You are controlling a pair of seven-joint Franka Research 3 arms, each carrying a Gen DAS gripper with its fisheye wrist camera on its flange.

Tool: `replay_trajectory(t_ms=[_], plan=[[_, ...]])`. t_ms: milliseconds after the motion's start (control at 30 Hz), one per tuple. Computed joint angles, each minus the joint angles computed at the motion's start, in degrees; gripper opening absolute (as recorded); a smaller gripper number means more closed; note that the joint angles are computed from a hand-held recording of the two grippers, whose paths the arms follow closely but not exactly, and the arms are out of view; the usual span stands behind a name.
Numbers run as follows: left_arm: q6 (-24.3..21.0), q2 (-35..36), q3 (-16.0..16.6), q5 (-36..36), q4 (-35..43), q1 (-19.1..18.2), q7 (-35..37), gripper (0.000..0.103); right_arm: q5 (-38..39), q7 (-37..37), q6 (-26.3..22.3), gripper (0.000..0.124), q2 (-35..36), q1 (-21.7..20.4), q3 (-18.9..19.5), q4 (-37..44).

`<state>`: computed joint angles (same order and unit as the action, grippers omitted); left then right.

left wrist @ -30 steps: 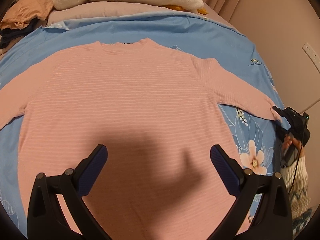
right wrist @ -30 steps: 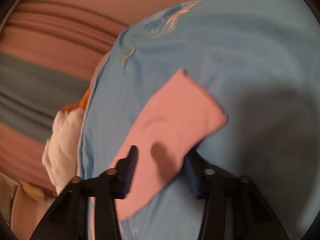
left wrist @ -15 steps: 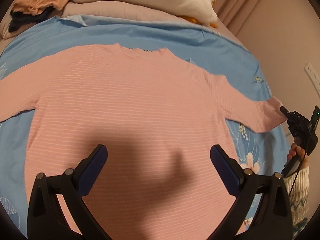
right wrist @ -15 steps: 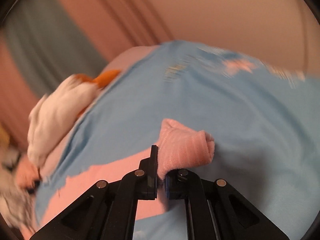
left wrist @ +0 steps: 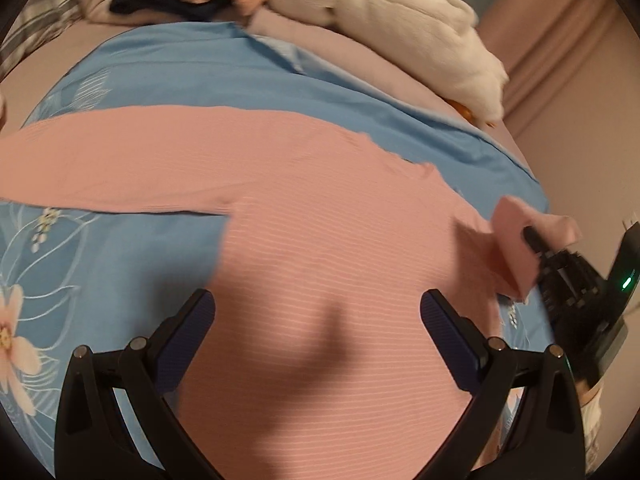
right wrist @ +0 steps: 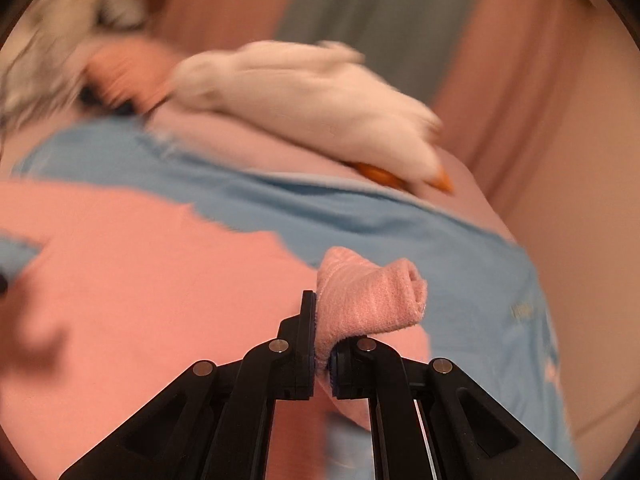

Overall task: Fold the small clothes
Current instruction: 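Grasp a pink sleeve cuff with the right tool and fold it across the body, then open the right tool to release the sleeve on the shirt body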

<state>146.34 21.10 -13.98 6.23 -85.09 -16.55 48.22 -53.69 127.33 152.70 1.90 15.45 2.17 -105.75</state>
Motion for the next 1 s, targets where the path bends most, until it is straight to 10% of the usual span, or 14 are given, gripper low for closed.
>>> replay_trajectory(t_ms=[433, 767, 1000], plan=[[2.6, -3.9, 0.3, -1.9, -6.6, 3.2, -2.2, 0.102, 13.1, -23.8, -0.1, 0.007, 13.6, 9.6, 2.0, 9.3], [3.2, 7.7, -7.8, -16.1, 6.5, 4.5, 14.3, 0.101, 60.2, -34.4, 13.9, 0.029, -5.4, 1.5, 1.4, -14.6], [-6.7, 24.2, -6.7, -16.4, 29.6, -1.4, 14.4, 0.07, 89.0, -47.8, 18.9, 0.03, -10.2, 4.4, -2.4, -23.6]])
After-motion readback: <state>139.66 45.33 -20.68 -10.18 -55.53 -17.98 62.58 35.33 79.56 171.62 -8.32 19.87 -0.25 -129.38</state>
